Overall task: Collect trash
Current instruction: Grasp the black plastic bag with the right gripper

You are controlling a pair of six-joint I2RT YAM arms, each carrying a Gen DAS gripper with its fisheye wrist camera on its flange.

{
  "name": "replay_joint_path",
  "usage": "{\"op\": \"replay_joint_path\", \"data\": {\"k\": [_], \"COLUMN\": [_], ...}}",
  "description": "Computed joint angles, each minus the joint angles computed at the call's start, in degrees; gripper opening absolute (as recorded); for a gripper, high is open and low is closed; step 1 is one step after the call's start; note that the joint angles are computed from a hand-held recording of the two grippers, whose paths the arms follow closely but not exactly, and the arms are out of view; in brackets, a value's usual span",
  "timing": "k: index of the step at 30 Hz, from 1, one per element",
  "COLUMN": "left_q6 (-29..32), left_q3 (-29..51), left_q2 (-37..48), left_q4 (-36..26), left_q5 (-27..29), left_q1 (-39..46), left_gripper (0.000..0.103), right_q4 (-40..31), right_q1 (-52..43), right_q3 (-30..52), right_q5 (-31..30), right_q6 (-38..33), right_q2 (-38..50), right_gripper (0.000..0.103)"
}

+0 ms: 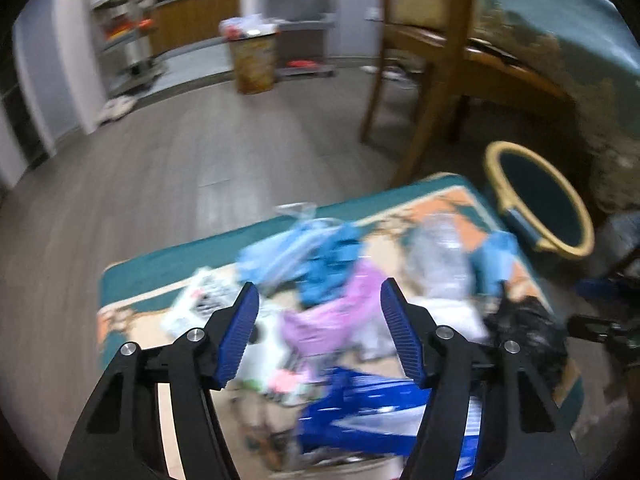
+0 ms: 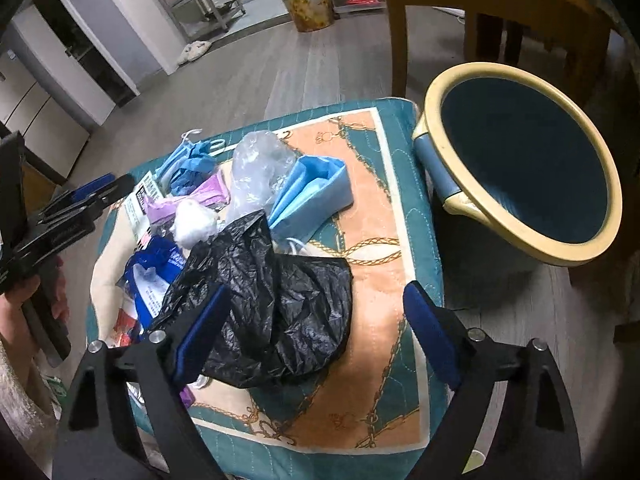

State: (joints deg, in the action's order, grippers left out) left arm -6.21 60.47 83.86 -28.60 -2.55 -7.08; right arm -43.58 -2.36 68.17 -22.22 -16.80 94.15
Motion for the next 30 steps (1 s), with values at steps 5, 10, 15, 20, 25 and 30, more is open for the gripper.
{"op": "replay_joint_path", "data": {"k": [5, 10, 15, 20, 25, 30], "left_q6": [1.4, 1.7, 2.0, 3.2, 4.5, 3.3], "left_q3": [0.5, 2.1, 4.4, 4.1, 3.5, 3.1], "left_q2": [2.6, 6.4, 9.6, 8.9, 6.4, 1.1], "left_q4": [0.8, 0.0, -2.5, -3.5, -3.9, -5.1], "left_q5": [0.6, 0.5, 2.4, 3.8, 3.1, 2.3], "left_q1": [-4.9, -8.4, -9.0, -8.6, -8.6, -8.8], "left_gripper": [0.06, 0.054, 0.033, 0.011, 0.005, 0.004], "right_q4": [-0.9, -1.2, -5.0, -8.0, -9.8, -11.6], "right_q1": [0.2, 0.0, -0.8, -0.9, -1.6, -2.3], "right_q3": [-0.8, -1.0, 0.9, 2.7, 4.1, 5.4], "right_q5": [0.2, 0.0, -4.4, -5.2, -7.9, -9.9], "right_q6": [-1.0, -1.1, -2.4, -4.7, -8.2, -11.8], "right_q2": [0.7, 2.7, 5.8, 6.4, 3.7, -1.0], "right_gripper": [0.082, 0.082, 0.05, 0.009, 0.004, 0.003]}}
